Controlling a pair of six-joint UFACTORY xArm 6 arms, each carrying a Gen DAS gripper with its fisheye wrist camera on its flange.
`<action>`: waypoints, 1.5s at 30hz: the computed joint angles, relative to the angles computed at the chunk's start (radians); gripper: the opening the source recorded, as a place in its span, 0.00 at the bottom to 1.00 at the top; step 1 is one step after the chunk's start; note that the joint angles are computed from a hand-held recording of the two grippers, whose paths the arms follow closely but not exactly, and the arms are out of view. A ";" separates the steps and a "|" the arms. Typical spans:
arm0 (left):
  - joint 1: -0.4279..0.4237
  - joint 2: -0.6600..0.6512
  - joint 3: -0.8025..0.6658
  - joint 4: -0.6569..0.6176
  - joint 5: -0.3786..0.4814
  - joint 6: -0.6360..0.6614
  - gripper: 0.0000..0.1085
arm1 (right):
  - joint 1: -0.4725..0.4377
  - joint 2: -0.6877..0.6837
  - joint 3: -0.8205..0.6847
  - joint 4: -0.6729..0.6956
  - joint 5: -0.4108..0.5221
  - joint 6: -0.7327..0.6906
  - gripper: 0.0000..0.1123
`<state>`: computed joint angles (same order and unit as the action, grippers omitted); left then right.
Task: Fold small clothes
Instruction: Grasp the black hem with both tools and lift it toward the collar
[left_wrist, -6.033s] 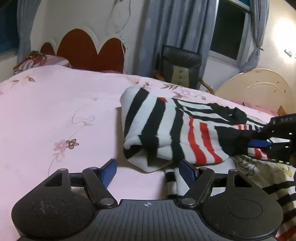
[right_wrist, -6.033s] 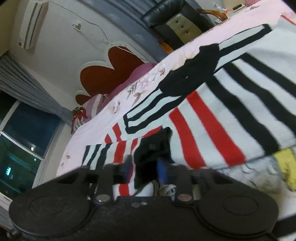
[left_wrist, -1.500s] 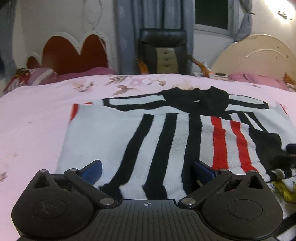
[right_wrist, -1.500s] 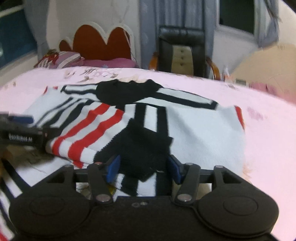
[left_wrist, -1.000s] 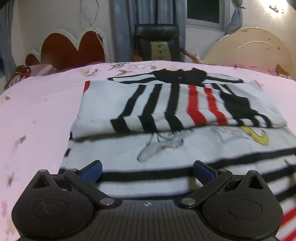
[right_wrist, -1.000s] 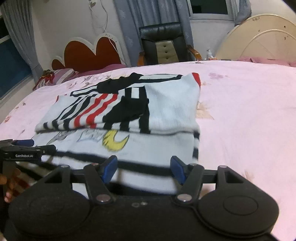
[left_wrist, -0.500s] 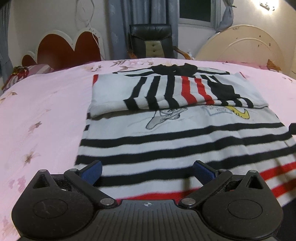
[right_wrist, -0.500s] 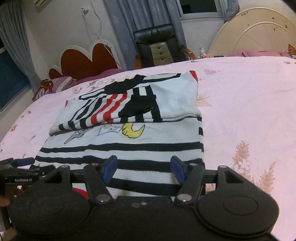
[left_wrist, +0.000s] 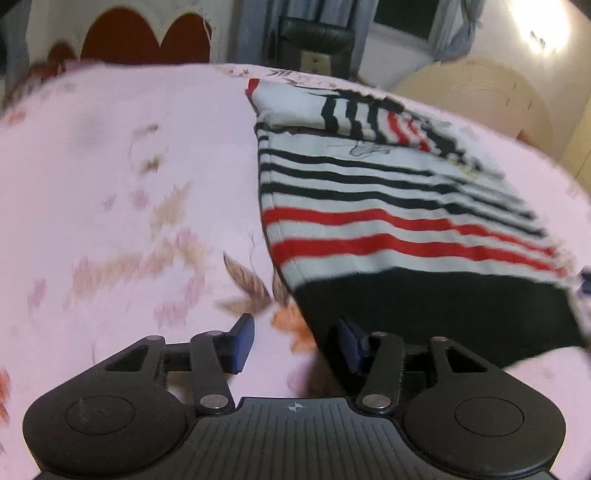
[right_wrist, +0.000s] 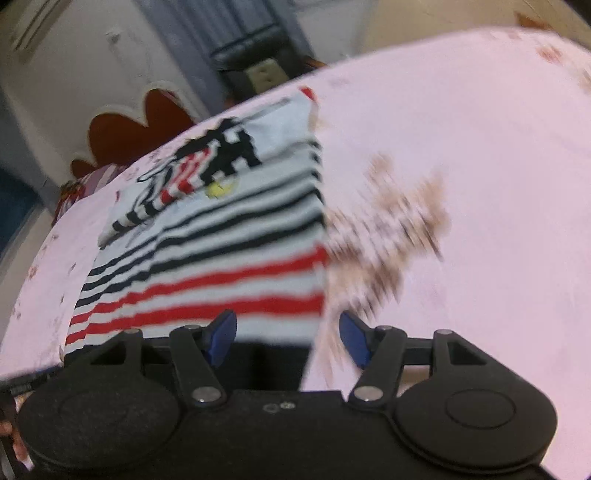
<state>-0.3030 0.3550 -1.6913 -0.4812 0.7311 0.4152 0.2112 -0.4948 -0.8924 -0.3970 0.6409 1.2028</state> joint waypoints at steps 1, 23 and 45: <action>0.017 -0.001 -0.005 -0.076 0.048 0.018 0.47 | 0.008 -0.023 0.026 -0.004 -0.001 0.046 0.54; 0.050 0.212 -0.229 -0.439 0.278 -0.029 0.05 | 0.006 0.036 0.140 0.401 -0.349 -0.135 0.07; 0.059 0.153 -0.157 -0.660 0.098 0.023 0.05 | -0.054 0.002 0.087 0.253 -0.377 -0.146 0.06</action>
